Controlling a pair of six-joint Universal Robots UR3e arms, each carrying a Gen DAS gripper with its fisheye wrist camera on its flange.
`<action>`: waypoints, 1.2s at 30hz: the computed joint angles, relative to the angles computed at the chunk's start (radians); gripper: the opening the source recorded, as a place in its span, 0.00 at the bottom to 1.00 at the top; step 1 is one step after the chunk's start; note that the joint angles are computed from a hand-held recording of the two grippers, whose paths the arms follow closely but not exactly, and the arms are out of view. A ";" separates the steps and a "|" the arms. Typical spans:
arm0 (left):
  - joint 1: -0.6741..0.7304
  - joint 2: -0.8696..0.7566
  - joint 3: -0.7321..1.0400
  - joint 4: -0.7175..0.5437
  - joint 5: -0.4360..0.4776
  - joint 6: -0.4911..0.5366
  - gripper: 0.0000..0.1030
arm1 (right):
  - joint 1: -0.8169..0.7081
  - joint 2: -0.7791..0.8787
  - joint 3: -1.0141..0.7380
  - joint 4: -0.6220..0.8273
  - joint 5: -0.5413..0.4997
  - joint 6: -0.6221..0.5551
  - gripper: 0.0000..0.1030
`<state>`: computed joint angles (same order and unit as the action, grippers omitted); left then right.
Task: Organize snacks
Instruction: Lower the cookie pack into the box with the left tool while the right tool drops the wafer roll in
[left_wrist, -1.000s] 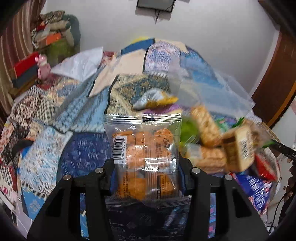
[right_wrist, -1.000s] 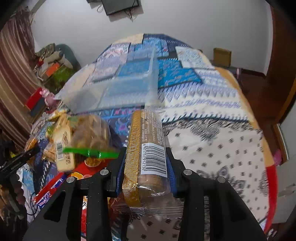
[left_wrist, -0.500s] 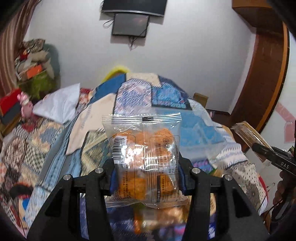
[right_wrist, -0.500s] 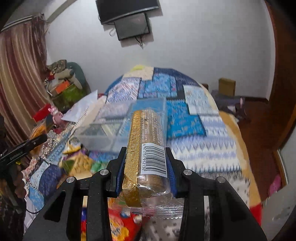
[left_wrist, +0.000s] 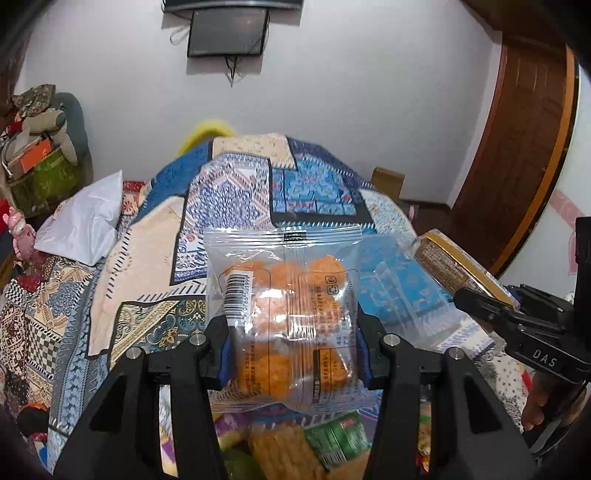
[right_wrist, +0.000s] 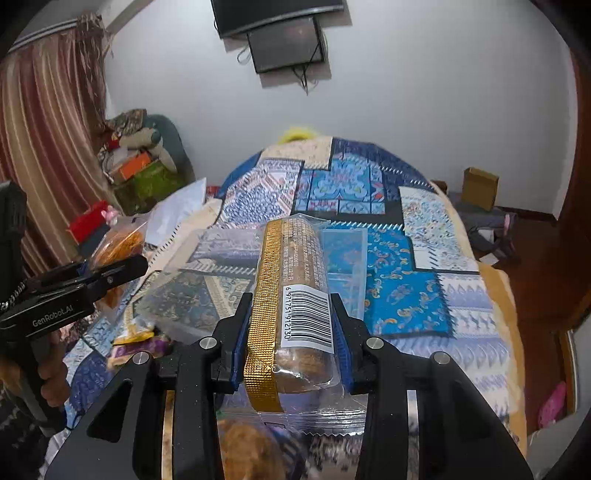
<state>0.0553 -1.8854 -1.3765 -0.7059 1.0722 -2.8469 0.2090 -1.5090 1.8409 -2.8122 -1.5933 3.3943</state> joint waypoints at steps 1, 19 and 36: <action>-0.014 -0.038 0.047 -0.029 0.018 -0.002 0.48 | -0.008 0.018 -0.018 0.010 0.006 -0.006 0.34; -0.079 -0.373 0.461 -0.303 0.125 -0.013 0.49 | -0.018 0.262 -0.264 0.207 0.029 -0.044 0.34; 0.010 -0.036 0.117 -0.192 0.037 0.066 0.67 | 0.066 0.057 -0.157 0.191 -0.065 -0.068 0.56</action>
